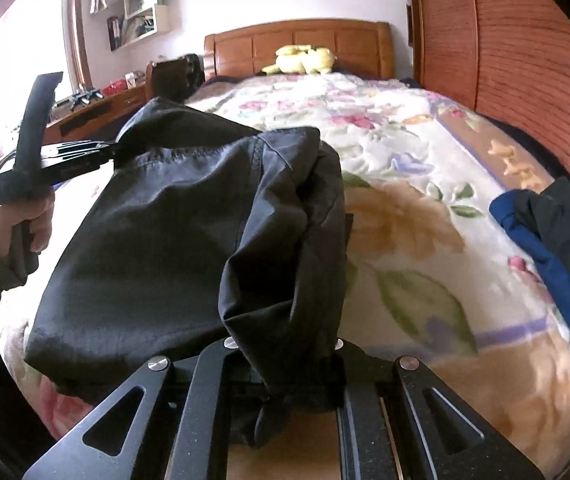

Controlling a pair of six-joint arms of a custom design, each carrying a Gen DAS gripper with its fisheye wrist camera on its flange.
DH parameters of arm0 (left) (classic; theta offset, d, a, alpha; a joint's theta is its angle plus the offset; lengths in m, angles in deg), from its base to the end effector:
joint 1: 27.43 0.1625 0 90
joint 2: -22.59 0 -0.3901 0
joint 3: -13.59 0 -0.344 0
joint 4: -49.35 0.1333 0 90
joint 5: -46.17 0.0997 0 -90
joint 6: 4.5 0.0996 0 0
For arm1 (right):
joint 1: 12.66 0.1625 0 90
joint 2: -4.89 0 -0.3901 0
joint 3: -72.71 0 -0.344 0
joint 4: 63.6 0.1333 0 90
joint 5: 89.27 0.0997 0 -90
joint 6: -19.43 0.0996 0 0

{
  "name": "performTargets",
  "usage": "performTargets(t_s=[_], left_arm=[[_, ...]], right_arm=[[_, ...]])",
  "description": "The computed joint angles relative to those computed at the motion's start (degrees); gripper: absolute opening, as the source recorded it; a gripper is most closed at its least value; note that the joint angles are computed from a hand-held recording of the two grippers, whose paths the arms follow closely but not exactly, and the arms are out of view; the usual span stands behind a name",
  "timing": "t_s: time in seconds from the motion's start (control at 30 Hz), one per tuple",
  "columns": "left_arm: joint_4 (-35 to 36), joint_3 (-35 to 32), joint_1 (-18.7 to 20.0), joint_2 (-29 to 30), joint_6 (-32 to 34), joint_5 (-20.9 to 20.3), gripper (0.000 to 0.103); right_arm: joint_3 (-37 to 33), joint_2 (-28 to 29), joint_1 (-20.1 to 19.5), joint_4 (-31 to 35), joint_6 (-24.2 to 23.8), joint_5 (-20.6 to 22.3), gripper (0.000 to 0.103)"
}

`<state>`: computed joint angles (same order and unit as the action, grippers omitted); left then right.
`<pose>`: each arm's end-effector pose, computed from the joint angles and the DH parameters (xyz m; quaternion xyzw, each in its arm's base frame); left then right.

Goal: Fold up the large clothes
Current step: 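Lift the jacket bundle with both grippers and carry it toward the clothing pile by the door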

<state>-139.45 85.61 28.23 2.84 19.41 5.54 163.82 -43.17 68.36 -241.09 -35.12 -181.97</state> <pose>-0.2186 -0.6903 0.0500 0.2622 0.8095 -0.3923 0.3495 0.0251 -0.6650 0.2166 0.3502 -0.8567 0.3099 0.2176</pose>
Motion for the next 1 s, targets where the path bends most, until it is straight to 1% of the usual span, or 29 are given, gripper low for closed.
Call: performTargets(t_s=[0.03,0.07,0.1,0.13,0.17,0.2,0.23,0.27,0.33,0.4,0.43,0.47,0.5,0.53,0.57,0.6,0.63,0.67,0.77,0.87,1.0], left_arm=[[-0.2,0.1,0.0,0.2,0.2,0.1,0.006],[-0.3,0.1,0.0,0.3,0.2,0.1,0.006],[-0.6,0.3,0.0,0.2,0.2,0.1,0.006],[-0.7,0.4,0.1,0.2,0.0,-0.1,0.006],[-0.7,0.4,0.2,0.2,0.2,-0.1,0.006],[-0.8,0.4,0.2,0.3,0.3,0.1,0.006],[-0.8,0.4,0.2,0.5,0.6,0.4,0.006],[-0.8,0.4,0.3,0.5,0.8,0.4,0.006],[-0.7,0.7,0.5,0.4,0.6,0.1,0.006],[-0.6,1.0,0.7,0.2,0.1,-0.3,0.006],[-0.3,1.1,0.8,0.1,-0.4,-0.6,0.006],[-0.2,1.0,0.9,0.0,-0.7,-1.0,0.006],[-0.4,1.3,1.0,-0.1,-0.9,-1.3,0.006],[-0.7,1.6,1.0,-0.2,-0.9,-1.5,0.006],[-1.1,2.0,1.0,-0.5,-1.4,-1.9,0.005],[-1.2,2.2,1.0,-0.6,-1.6,-2.2,0.005],[-2.0,2.6,0.7,-0.8,-1.5,-2.3,0.005],[-3.0,2.9,0.5,-0.9,-0.9,-2.2,0.005],[-5.4,4.0,-0.3,-1.5,0.0,-2.6,0.005],[-7.7,3.7,-1.6,-1.3,1.2,-2.3,0.005],[-9.0,0.0,-3.0,0.2,3.2,-2.4,0.004]], right_arm=[[-0.3,0.8,0.7,-1.2,0.0,-3.5,0.021],[-0.7,1.7,1.3,-2.8,0.6,-6.0,0.034],[-0.9,2.2,1.4,-3.5,1.2,-6.5,0.037],[-1.2,2.4,1.3,-3.1,2.1,-6.7,0.043],[-1.6,2.7,1.3,-3.2,3.0,-7.2,0.051],[-1.9,3.0,1.2,-3.7,4.2,-7.6,0.056],[-2.7,3.6,1.4,-3.8,5.4,-8.2,0.067],[-3.3,3.9,1.3,-3.4,6.2,-8.6,0.073],[-3.2,3.1,0.9,-0.4,8.9,-7.3,0.073],[-4.8,3.0,0.6,4.7,11.4,-6.4,0.073],[-4.9,2.7,0.6,7.2,11.8,-5.8,0.072],[-5.0,2.5,0.4,9.2,11.7,-4.6,0.059],[-5.2,2.3,0.3,10.9,11.5,-3.4,0.053],[-5.2,2.0,0.2,12.2,11.1,-2.1,0.037],[-4.7,1.8,0.3,12.1,9.9,-1.3,0.028],[-4.5,1.9,0.5,11.2,8.9,-1.5,0.025],[-3.8,1.7,0.5,9.7,8.2,-0.9,0.019],[-2.8,1.4,0.2,7.8,7.8,0.8,0.016],[-0.3,-0.3,-0.6,4.2,7.3,5.6,0.013],[0.1,-0.9,0.1,2.2,5.9,6.4,0.012],[-2.0,-1.4,0.5,2.8,4.2,6.8,0.012]])
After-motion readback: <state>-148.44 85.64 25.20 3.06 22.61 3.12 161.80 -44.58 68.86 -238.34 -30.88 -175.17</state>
